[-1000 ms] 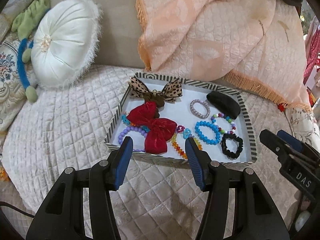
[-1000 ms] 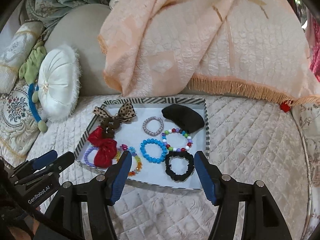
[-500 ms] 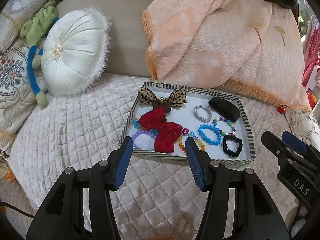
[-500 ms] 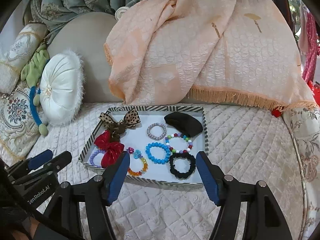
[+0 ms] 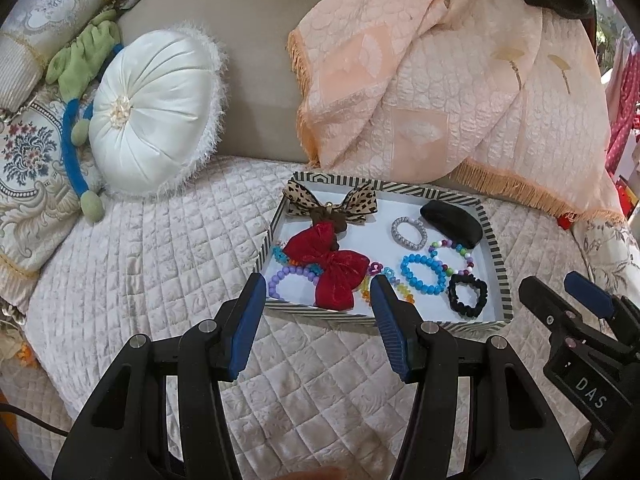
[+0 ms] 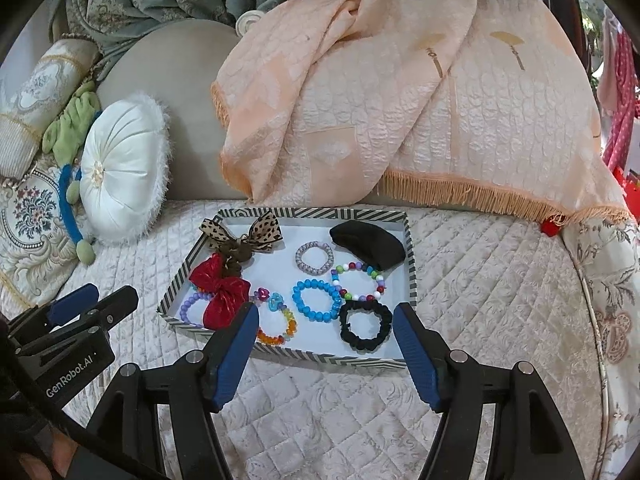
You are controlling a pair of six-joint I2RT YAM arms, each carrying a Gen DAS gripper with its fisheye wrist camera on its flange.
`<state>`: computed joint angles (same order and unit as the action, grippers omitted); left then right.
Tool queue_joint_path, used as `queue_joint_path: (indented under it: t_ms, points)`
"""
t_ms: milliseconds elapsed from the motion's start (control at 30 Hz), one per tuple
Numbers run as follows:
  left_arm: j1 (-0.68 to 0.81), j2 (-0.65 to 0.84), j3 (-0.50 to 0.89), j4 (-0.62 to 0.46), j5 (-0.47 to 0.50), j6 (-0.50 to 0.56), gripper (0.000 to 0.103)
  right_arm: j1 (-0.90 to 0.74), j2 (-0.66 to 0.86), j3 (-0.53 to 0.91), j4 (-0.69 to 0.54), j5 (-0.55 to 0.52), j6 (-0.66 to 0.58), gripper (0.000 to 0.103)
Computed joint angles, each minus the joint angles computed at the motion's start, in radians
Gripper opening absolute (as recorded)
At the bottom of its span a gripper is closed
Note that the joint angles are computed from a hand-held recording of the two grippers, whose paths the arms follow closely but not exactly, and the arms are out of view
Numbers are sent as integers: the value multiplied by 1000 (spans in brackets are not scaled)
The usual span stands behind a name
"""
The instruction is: Organize jewelry
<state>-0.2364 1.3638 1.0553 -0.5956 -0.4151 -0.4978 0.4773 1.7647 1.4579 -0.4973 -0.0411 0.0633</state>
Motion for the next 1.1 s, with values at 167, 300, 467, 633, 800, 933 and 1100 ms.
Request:
queue_joint_path:
  t_ms: [167, 300, 467, 633, 800, 933, 1100]
  points:
    - [0, 8, 3, 1, -6, 3, 54, -3, 0, -2, 1, -7, 2, 67]
    - [2, 9, 4, -1, -8, 2, 54, -3, 4, -1, -2, -13, 2, 67]
    - [5, 10, 0, 4, -15, 11, 54, 2, 12, 4, -7, -11, -3, 67]
    - [4, 11, 1, 4, -19, 11, 54, 2, 14, 7, -14, -13, -7, 67]
    - [3, 13, 3, 2, -20, 8, 54, 3, 21, 13, -23, -12, -10, 68]
    - [3, 13, 1, 4, -21, 9, 54, 3, 25, 17, -27, -11, -10, 68]
    - [2, 13, 1, 4, -21, 10, 54, 3, 27, 20, -29, -11, -13, 68]
